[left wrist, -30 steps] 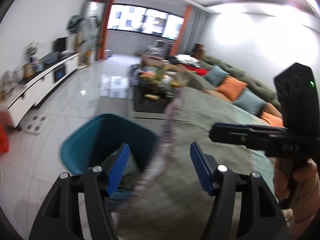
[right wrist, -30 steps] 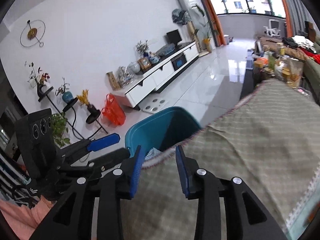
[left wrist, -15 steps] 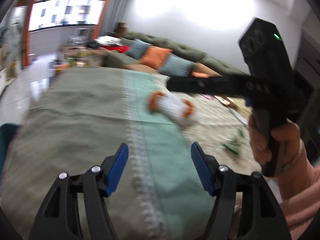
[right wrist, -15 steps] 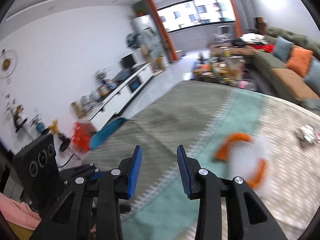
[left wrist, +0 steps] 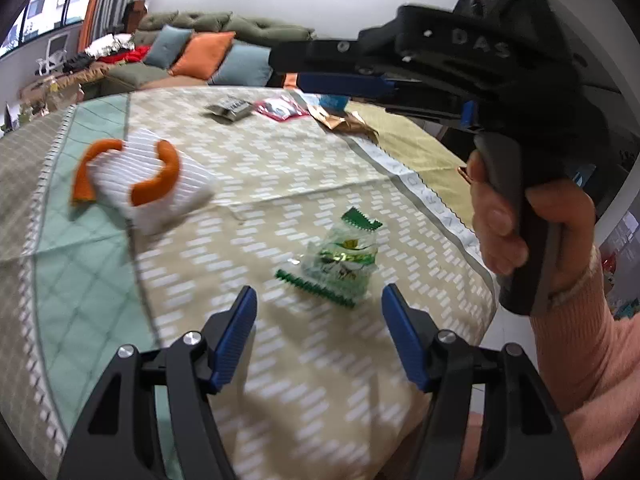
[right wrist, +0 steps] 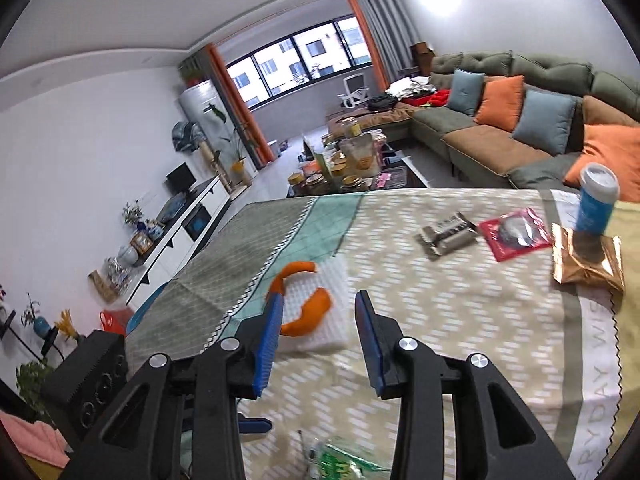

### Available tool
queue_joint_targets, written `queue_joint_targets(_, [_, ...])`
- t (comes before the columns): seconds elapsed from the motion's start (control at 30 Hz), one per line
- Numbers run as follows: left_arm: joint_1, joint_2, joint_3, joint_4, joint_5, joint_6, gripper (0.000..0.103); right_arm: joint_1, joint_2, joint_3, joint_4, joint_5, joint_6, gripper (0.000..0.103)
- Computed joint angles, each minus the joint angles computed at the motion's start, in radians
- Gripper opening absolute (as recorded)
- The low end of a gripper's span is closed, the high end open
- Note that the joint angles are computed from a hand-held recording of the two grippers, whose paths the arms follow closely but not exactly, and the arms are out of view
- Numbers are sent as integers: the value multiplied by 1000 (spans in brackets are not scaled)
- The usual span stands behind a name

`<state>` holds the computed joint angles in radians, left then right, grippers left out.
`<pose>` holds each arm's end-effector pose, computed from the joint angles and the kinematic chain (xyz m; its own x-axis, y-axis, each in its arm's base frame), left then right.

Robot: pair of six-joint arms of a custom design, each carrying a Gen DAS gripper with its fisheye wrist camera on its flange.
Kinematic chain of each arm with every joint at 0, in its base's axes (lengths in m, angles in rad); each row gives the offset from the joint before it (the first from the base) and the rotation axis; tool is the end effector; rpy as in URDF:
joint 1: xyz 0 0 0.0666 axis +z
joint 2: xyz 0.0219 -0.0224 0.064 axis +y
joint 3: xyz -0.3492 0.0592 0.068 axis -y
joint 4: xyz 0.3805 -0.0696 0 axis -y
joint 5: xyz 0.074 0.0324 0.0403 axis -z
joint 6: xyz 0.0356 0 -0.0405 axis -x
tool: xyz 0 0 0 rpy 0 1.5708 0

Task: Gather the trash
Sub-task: 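Move both open grippers back over the table, then grasp the green-printed wrapper with the left gripper while the right gripper grasps the foam net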

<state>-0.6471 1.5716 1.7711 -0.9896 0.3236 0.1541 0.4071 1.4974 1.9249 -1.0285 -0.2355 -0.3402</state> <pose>0.4228 -0.3342 0.4785 -0.6752 0.3278 -0.6608 0.6542 0.6799 -0.3312 0.4559 0.2052 0.5800 -0.6769 0.0615 -0.7335 -0.3563 0.8446 0.3996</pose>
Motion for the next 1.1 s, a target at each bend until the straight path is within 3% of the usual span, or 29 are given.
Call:
queue_joint_targets(0.2, [-4,52,62,-31,-1,22,64,-15,-24,-55,21,-24,-15,39])
queue_joint_targets(0.23, [-5,55,64,-30,-6,23,62,-16,-23,-56,20,-25,-16,39])
queue_joint_targets(0.27, [-5,55,65,-29,-14,24,52,-18,-23,-60,23,-30,-18,39])
queue_joint_targets(0.33, [-5,62,71,-30,-27,17,49,-21,-21,-65,28,-38,-22,39])
queue_joint_targets(0.73, [36,-31,-22,28,-49,25,38,7,48,-9,8,-85,-5,39])
queue_joint_targets(0.77, [46,-49,-39,33,-49,27,24,13,63,7,-1,-89,0,39])
queue_joint_targets(0.83, [58,-65,-50,23,-53,27,14,23,90,35,-15,-99,6,39])
queue_joint_targets(1.1, [107,-137,-132,36,-64,46,17,38,174,113,-65,-98,-3,39])
